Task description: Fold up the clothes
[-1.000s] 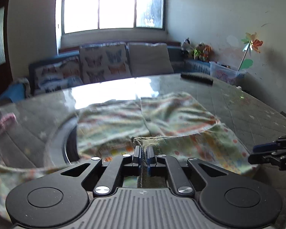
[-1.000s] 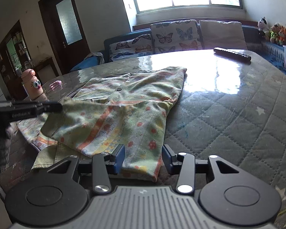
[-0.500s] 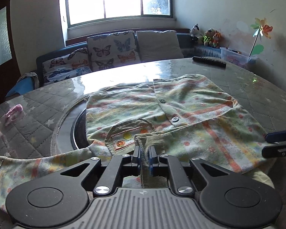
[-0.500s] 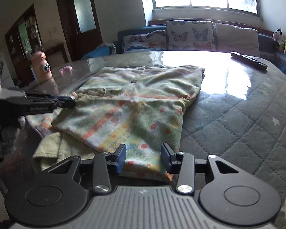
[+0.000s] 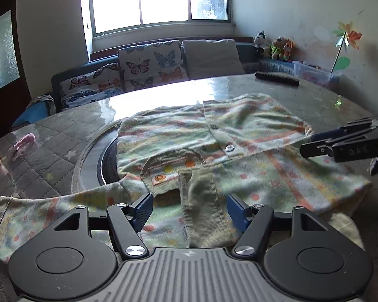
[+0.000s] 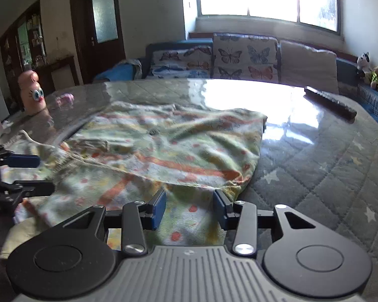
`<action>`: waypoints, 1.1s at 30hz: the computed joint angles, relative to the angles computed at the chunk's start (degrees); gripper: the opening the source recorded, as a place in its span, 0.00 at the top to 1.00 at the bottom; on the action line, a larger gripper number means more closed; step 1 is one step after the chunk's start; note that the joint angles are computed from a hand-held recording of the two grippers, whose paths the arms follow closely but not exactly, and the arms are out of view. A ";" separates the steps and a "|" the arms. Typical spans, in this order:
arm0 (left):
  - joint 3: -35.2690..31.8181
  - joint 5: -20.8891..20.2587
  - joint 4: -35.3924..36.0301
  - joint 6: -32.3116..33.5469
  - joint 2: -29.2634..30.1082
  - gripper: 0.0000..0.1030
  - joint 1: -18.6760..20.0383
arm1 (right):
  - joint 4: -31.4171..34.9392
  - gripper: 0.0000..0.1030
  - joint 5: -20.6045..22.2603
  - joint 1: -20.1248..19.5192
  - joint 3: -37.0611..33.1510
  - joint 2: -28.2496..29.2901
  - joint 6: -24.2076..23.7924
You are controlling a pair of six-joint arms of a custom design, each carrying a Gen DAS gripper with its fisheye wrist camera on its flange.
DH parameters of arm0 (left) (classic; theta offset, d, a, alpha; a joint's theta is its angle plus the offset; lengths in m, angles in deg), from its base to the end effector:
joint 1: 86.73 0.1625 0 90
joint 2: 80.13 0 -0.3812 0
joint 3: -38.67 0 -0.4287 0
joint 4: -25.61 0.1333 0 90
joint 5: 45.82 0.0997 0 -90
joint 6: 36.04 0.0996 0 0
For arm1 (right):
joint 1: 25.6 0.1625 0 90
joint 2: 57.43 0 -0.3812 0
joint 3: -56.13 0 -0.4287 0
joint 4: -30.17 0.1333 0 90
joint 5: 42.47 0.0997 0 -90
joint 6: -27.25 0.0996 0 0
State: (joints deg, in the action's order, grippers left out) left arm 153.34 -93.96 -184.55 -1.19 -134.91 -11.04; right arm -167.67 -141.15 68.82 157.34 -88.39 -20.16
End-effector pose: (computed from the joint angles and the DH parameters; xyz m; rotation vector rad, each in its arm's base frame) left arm 0.0579 -0.5811 0.1529 0.4400 2.0589 -1.0339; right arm 0.1650 -0.5999 -0.0621 1.1012 -2.4235 0.7687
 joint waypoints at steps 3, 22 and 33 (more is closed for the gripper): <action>0.40 0.11 -0.44 0.26 -0.14 0.30 0.34 | -1.53 0.58 -0.15 0.48 0.88 0.06 -1.59; 4.38 9.89 -16.51 -0.08 -7.09 0.25 4.17 | 1.50 0.40 2.11 5.25 3.63 1.99 -6.37; -0.30 16.57 -19.37 -4.30 -9.86 0.34 10.03 | 1.66 0.34 2.10 5.93 4.34 1.53 -6.31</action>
